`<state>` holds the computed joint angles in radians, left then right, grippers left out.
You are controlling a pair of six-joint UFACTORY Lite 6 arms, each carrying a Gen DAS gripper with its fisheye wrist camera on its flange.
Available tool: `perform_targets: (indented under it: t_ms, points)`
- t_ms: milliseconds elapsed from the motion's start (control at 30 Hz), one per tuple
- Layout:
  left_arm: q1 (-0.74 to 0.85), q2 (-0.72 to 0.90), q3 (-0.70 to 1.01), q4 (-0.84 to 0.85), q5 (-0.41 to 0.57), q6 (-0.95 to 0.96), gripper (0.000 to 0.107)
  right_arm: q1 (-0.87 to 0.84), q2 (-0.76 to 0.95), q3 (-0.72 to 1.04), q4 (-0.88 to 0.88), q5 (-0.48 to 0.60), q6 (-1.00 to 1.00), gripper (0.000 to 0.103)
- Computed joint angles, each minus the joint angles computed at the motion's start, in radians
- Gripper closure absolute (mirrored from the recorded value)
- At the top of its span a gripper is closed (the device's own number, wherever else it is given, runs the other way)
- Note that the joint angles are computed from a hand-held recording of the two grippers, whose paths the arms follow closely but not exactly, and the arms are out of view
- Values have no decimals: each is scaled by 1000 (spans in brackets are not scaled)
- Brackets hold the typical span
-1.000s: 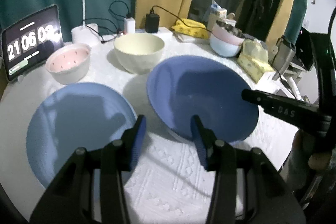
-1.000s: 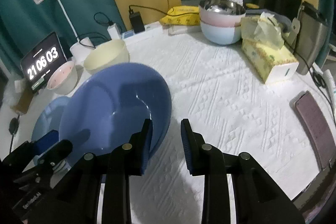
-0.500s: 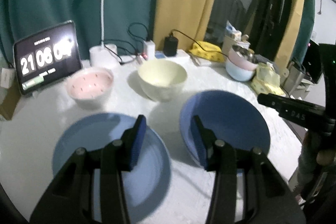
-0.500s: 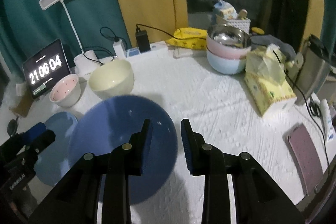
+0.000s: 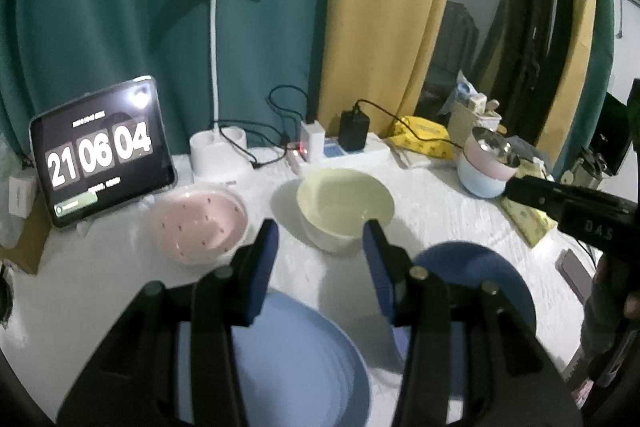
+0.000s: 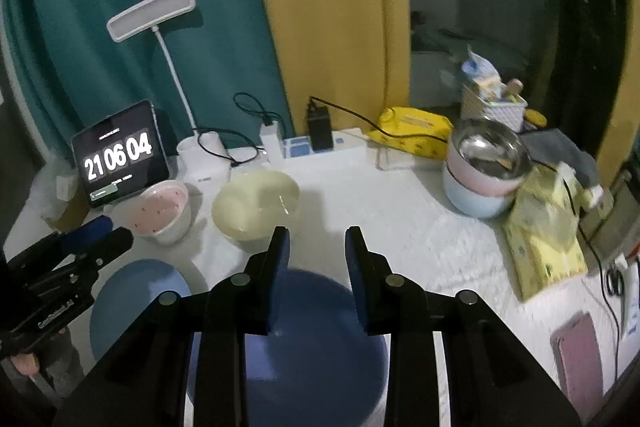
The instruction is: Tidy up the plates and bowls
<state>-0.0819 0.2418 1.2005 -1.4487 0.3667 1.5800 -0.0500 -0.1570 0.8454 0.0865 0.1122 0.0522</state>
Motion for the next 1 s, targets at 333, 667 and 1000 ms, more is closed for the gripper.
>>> perform_targets:
  t_ms: [333,667,1000]
  points:
    - [-12,211,314,338,47,-376,61,-3,261,298,109,81,-139,72]
    - [-69,489,654,716,72,-786,61,-3,552,617,136,203,-173,72]
    - [-92,793,1025,975,186,-1083,61,-37,932,1031,231,414,-187,72]
